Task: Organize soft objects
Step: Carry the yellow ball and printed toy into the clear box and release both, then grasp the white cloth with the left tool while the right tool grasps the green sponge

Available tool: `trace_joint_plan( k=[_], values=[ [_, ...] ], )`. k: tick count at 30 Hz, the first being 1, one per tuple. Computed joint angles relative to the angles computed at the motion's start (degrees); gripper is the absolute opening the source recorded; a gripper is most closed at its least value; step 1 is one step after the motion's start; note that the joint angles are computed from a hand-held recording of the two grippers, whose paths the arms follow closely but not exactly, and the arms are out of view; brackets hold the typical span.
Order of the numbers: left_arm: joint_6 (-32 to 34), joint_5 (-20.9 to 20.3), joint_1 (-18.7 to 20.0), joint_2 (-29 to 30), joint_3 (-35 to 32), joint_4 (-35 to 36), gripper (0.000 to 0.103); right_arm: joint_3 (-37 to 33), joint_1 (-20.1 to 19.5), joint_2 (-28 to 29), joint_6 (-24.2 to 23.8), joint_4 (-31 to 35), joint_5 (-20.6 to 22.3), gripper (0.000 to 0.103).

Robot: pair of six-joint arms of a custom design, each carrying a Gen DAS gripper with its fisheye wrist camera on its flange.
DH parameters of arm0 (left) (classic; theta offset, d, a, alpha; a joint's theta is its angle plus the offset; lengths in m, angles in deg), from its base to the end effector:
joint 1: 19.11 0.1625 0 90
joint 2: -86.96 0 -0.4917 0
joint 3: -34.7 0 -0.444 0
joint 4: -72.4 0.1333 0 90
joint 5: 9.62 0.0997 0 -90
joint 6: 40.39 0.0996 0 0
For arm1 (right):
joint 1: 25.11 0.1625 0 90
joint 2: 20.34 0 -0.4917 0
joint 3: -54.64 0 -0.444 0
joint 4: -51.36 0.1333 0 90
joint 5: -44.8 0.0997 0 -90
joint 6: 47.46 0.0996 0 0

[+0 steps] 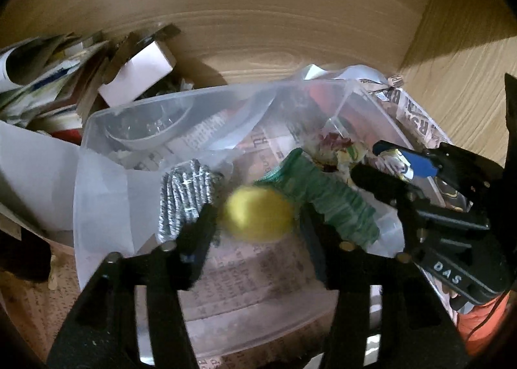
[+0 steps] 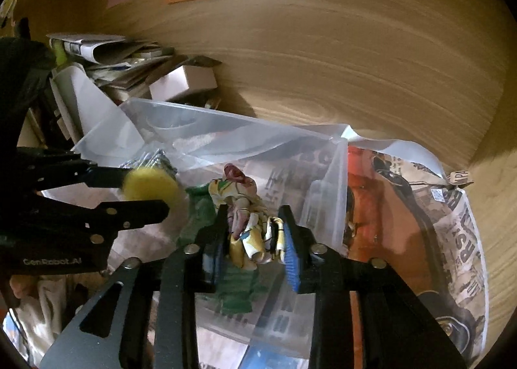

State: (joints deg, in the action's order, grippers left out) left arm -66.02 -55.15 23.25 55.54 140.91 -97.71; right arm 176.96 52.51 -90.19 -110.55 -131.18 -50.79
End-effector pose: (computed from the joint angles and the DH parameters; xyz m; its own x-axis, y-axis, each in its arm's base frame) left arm -0.3375 -0.5826 -0.0711 -0.7950 0.1458 -0.5888 0.4346 0.8140 -0.3853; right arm -0.0036 -0.5930 0.2603 -0.5802 -0.5422 0.6078 -0.7806 0.5832 -0.2249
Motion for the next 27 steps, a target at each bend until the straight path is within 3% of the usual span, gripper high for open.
trace_joint_plan(
  k=[9, 16, 19, 27],
  values=[
    [-0.3, 1.7, -2.5, -2.3, 4.0, -5.5, 0.073, 2.9, -0.5, -4.1, -0.8, -0.4, 3.9, 0.060],
    [1.2, 6.9, -7.4, -4.8, 9.2, -12.5, 0.089, 7.4, -2.7, -10.9, -1.2, -1.8, 12.2, 0.082],
    [1.8, 9.8, -10.0, -5.4, 11.8, -16.2, 0.098, 9.7, -4.2, -14.0, -2.0, -2.6, 16.0, 0.085],
    [-4.8, 13.6, -14.3, -7.0, 18.3, -16.9, 0.102, 14.5, -9.1, -18.8, -3.2, -3.2, 21.0, 0.095]
  ],
)
